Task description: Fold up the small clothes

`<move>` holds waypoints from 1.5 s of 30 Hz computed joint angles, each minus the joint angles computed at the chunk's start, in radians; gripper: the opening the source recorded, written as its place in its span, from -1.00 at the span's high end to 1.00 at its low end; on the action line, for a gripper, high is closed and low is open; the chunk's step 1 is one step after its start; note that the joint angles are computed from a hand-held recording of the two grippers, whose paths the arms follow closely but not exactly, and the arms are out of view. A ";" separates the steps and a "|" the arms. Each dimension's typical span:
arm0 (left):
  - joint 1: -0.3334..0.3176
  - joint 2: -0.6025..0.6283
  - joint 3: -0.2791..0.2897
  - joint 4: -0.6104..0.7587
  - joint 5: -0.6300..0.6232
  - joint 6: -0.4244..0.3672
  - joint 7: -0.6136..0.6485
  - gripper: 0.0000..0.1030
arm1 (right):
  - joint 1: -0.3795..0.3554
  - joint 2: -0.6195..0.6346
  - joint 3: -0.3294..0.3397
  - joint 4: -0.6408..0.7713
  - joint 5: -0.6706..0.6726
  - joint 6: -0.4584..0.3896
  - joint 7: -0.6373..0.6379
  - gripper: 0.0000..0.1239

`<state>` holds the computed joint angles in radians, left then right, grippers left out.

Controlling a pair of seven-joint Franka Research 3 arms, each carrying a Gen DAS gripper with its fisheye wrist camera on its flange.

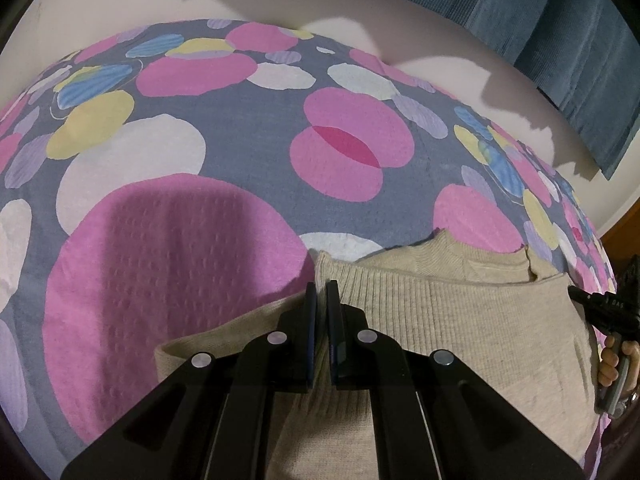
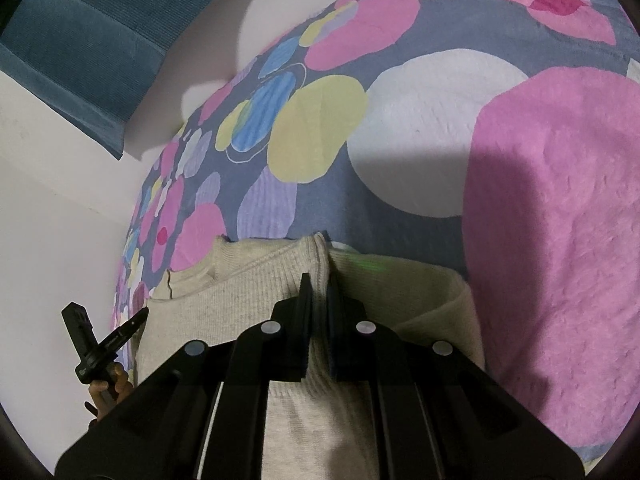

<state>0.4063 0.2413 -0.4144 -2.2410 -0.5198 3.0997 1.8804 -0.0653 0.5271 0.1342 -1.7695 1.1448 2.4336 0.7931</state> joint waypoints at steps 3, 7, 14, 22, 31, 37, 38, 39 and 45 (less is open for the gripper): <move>0.002 -0.001 -0.003 0.000 -0.003 0.000 0.001 0.90 | -0.002 -0.001 0.001 -0.001 0.004 -0.001 -0.003 0.91; 0.011 -0.001 -0.014 -0.002 -0.009 0.006 0.009 0.80 | -0.010 -0.008 0.006 -0.008 0.024 -0.011 -0.018 0.77; 0.125 -0.062 -0.152 -0.057 -0.139 0.077 0.087 -0.58 | 0.000 -0.097 0.000 -0.089 0.103 0.008 -0.097 -0.27; 0.203 -0.231 -0.226 -0.119 -0.659 -0.046 0.516 -0.67 | 0.063 -0.244 -0.022 -0.223 0.169 -0.005 -0.197 -0.46; 0.100 -0.363 -0.083 -0.233 -0.860 -0.131 0.699 -0.67 | 0.201 -0.265 -0.013 -0.220 0.117 -0.004 -0.157 -0.47; 0.035 -0.370 0.009 -0.258 -0.903 -0.172 0.748 -0.67 | 0.244 -0.164 0.015 -0.101 0.080 -0.006 -0.040 -0.47; 0.025 -0.366 0.025 -0.258 -0.904 -0.180 0.748 -0.67 | 0.248 -0.140 0.020 -0.076 0.067 -0.010 -0.014 -0.47; 0.013 -0.365 0.039 -0.261 -0.914 -0.183 0.756 -0.67 | 0.251 -0.126 0.025 -0.062 0.057 -0.006 0.004 -0.47; -0.051 -0.339 0.122 -0.258 -0.909 -0.222 0.755 -0.67 | 0.244 -0.053 0.059 -0.014 0.029 0.022 0.057 -0.47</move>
<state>0.3556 -0.0978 -0.2922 -2.4986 -1.4290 2.8772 2.6356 0.1791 0.4736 0.1935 -1.7835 1.1741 2.4553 0.8499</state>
